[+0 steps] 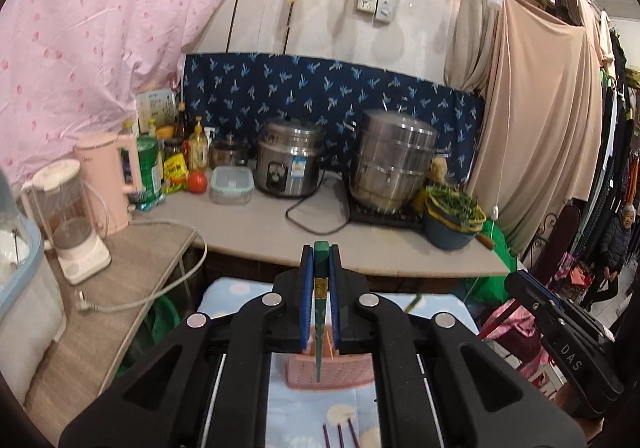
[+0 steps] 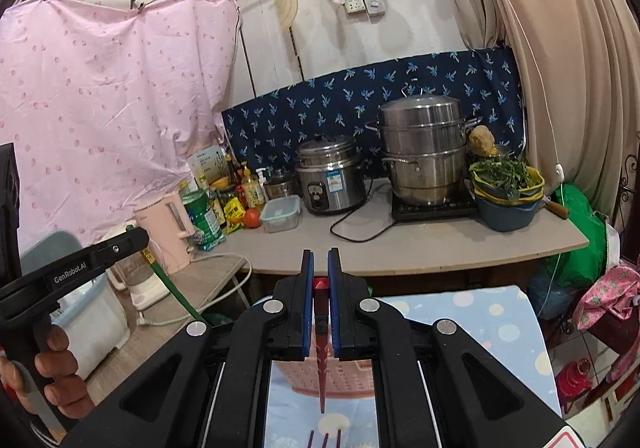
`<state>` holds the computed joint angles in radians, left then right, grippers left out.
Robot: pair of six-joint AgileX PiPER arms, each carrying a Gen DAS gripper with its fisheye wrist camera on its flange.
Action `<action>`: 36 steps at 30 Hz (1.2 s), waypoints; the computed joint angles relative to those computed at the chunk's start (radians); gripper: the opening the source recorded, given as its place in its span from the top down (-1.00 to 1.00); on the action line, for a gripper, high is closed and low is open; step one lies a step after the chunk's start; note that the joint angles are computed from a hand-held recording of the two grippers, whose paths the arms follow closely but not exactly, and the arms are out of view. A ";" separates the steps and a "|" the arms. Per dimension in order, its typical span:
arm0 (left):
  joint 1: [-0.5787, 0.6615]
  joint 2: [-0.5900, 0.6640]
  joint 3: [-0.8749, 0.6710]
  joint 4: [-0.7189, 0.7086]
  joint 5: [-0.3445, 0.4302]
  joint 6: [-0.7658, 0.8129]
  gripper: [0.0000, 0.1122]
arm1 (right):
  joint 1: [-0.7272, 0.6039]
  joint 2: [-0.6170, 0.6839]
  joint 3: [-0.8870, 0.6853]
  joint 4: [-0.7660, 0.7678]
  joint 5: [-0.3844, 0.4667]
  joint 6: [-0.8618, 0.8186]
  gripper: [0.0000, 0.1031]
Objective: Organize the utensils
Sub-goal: 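Lower the green chopstick into the basket and open the left tool while the right tool releases the red one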
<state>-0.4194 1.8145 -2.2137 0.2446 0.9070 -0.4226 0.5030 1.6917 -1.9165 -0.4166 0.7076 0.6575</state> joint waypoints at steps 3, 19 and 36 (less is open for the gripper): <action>0.005 0.114 -0.195 0.002 0.062 0.022 0.88 | -0.015 0.095 -0.167 0.014 0.031 -0.035 0.87; 0.029 0.325 -0.355 -0.006 0.096 0.025 0.87 | -0.062 0.367 -0.429 0.092 0.104 -0.121 0.87; 0.038 0.287 -0.165 0.017 0.044 -0.025 0.84 | -0.079 0.357 -0.275 0.138 0.078 -0.130 0.80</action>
